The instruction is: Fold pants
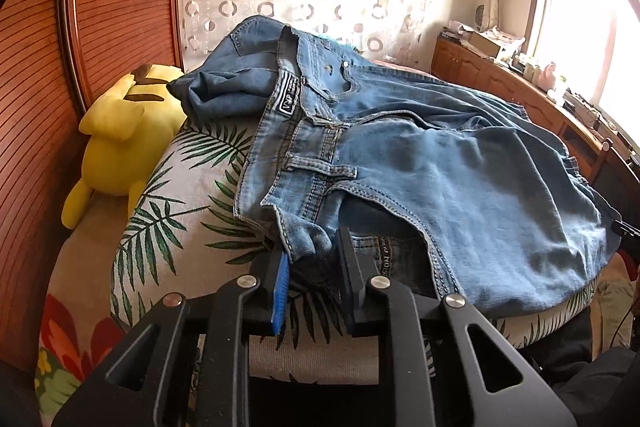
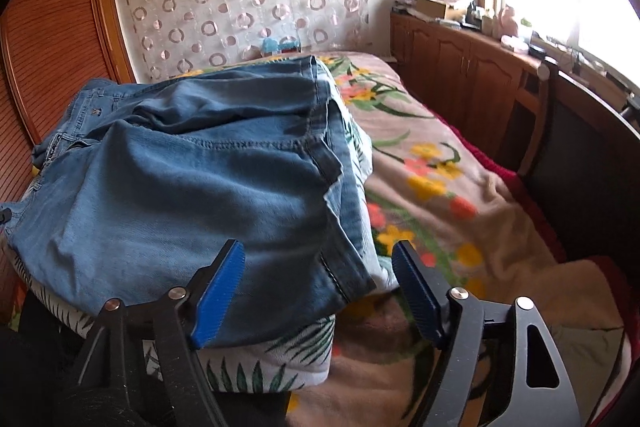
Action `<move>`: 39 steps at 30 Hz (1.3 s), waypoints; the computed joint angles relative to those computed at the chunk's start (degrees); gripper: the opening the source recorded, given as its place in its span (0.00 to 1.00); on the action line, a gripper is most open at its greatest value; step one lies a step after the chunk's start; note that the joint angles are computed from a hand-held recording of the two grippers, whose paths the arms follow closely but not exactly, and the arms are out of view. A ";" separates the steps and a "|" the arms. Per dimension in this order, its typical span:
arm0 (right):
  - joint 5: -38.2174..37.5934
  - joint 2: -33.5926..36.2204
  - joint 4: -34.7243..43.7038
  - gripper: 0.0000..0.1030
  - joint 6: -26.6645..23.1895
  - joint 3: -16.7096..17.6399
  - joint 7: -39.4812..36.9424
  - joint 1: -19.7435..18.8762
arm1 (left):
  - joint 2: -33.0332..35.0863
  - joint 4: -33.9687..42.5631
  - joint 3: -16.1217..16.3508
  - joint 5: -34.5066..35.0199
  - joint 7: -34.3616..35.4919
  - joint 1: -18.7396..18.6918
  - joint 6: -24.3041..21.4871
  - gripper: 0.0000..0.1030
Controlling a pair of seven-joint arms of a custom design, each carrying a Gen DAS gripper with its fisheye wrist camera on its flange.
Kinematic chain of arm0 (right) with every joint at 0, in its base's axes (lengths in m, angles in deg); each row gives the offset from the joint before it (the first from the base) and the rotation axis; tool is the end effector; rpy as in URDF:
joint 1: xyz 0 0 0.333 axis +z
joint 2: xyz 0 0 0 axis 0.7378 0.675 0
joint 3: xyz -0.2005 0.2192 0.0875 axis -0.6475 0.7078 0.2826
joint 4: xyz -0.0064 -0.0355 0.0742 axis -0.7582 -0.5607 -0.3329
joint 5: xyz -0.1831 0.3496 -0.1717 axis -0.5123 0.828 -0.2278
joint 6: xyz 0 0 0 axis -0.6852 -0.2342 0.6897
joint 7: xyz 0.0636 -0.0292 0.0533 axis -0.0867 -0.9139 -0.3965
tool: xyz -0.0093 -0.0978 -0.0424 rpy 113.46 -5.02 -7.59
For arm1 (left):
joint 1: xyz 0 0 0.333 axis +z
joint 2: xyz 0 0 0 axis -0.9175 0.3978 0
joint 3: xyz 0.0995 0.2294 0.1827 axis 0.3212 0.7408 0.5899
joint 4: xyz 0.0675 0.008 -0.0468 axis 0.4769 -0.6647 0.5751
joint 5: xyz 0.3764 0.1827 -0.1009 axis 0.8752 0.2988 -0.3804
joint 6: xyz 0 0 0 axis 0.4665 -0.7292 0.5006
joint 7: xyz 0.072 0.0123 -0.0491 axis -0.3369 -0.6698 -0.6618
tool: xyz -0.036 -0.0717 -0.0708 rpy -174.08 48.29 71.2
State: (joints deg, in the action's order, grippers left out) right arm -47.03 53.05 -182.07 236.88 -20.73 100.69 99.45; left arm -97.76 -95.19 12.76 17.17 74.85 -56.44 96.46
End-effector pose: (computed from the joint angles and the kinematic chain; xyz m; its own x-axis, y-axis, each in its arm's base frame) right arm 0.4863 0.0614 0.4011 0.2746 -0.9544 -0.1174 -0.6339 -0.0879 -0.7684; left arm 0.3544 -0.1432 0.3779 0.2586 -0.9620 0.0882 -0.6212 -0.2355 -0.7474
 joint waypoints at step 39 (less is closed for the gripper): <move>-7.49 -18.74 -4.77 0.14 6.60 11.41 -1.18 -11.41 | -11.06 4.74 -5.33 -6.02 4.23 14.23 10.34 0.16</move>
